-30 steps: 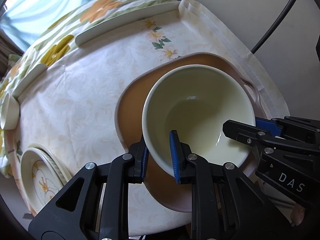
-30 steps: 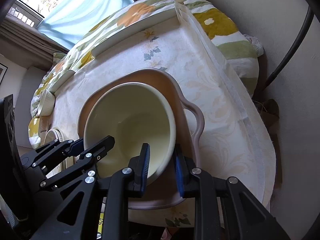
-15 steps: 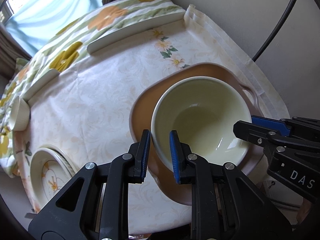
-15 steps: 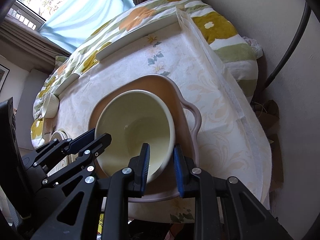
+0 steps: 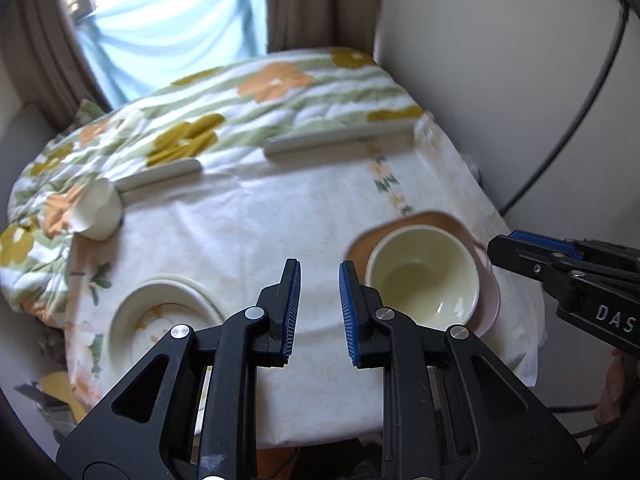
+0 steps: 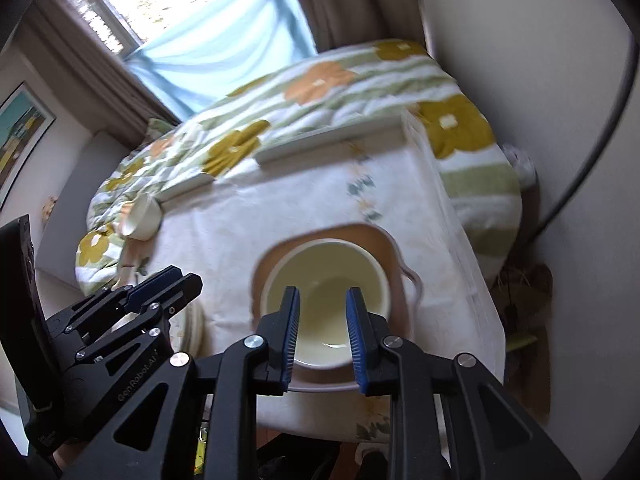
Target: Organize plates and bowls
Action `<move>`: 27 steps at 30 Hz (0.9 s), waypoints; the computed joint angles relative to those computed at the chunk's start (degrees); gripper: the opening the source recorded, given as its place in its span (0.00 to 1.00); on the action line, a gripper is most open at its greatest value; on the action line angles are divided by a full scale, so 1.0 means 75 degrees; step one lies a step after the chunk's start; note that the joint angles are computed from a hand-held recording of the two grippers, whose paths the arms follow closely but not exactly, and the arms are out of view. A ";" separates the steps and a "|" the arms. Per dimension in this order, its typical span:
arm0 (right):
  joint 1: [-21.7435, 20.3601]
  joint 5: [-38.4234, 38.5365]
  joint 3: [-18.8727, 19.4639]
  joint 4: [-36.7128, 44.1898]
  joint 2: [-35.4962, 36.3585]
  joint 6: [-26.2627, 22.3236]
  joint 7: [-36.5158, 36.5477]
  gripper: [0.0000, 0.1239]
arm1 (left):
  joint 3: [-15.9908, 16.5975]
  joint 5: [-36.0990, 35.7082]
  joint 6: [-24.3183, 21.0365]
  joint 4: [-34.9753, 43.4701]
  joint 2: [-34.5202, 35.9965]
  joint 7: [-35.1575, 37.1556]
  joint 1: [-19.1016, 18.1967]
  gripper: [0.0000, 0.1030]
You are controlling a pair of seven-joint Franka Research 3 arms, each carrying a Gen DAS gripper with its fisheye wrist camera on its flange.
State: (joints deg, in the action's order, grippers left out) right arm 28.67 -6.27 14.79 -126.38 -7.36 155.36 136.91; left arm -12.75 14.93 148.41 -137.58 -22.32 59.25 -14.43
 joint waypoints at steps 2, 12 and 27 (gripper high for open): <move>0.0067 0.0013 0.0006 0.0261 0.0160 0.0137 -0.0274 0.18 | 0.0045 0.0044 -0.0031 -0.0176 -0.0426 -0.0243 0.0140 0.17; 0.0656 0.0351 -0.0107 0.1676 0.1351 0.0889 -0.1370 0.60 | 0.0616 -0.0015 -0.0521 -0.0801 -0.1591 -0.0704 0.0778 0.19; 0.1738 0.1025 -0.0692 0.6257 0.4702 -0.0595 -0.2612 0.63 | 0.1818 -0.0907 0.0206 -0.0790 -0.1054 0.0442 0.1833 1.00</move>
State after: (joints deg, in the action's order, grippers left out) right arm 41.71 1.41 9.60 -79.45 27.90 150.90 117.33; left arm 0.88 8.13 149.95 -143.50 -30.22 62.57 -0.69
